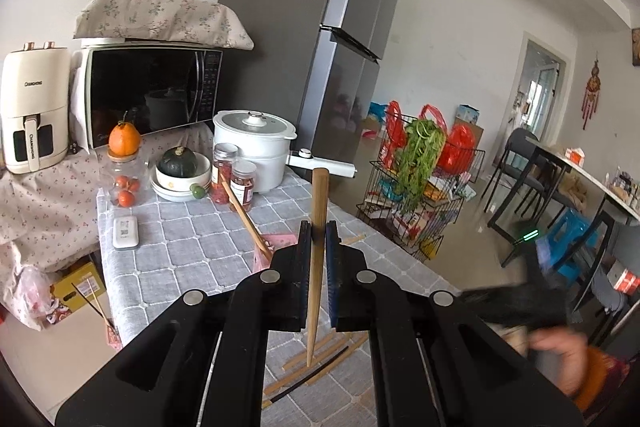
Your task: Organize utensils
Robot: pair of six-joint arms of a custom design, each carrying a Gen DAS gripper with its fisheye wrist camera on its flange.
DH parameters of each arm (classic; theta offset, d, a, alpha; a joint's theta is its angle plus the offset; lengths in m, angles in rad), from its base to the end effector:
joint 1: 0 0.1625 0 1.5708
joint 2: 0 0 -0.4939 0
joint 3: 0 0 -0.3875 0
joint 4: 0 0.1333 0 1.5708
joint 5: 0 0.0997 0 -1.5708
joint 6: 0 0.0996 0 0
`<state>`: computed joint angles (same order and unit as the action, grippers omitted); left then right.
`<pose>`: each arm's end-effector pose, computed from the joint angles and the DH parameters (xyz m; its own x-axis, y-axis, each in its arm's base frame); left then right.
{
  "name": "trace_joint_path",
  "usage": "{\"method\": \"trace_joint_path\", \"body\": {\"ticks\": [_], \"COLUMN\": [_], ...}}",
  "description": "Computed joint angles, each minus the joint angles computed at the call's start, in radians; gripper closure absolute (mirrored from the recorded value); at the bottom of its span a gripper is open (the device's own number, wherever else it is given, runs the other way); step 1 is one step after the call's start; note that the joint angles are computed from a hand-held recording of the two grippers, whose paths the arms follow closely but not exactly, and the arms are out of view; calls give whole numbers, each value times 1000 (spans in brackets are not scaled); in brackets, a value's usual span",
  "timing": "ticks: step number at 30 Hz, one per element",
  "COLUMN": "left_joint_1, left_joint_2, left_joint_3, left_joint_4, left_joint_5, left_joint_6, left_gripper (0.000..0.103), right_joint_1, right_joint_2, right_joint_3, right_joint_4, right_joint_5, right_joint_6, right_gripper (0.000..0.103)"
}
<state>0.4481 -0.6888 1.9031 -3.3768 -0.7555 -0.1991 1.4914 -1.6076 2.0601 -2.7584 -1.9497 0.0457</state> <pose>-0.4853 -0.4616 0.1122 -0.7979 0.3622 -0.4819 0.6021 0.4399 -0.6663 0.0592 -0.4725 0.4849 -0.9028 0.3544 0.2435 0.1002 0.7240 -0.6825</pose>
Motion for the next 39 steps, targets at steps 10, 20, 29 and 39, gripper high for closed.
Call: {"method": "trace_joint_path", "body": {"ticks": [10, 20, 29, 39], "left_joint_1": [29, 94, 151, 106], "left_joint_2": [36, 174, 195, 115], "left_joint_3": [-203, -471, -437, -303], "left_joint_4": [150, 178, 229, -35], "left_joint_5": [39, 110, 127, 204], "left_joint_6": [17, 128, -61, -3], "left_gripper": [97, 97, 94, 82], "right_joint_1": [141, 209, 199, 204], "right_joint_2": [39, 189, 298, 377], "right_joint_3": [-269, -485, -491, -494], "right_joint_4": [20, 26, 52, 31], "right_joint_5": [-11, 32, 45, 0], "right_joint_6": [-101, -186, -239, -258], "right_gripper": [97, 97, 97, 97]}}
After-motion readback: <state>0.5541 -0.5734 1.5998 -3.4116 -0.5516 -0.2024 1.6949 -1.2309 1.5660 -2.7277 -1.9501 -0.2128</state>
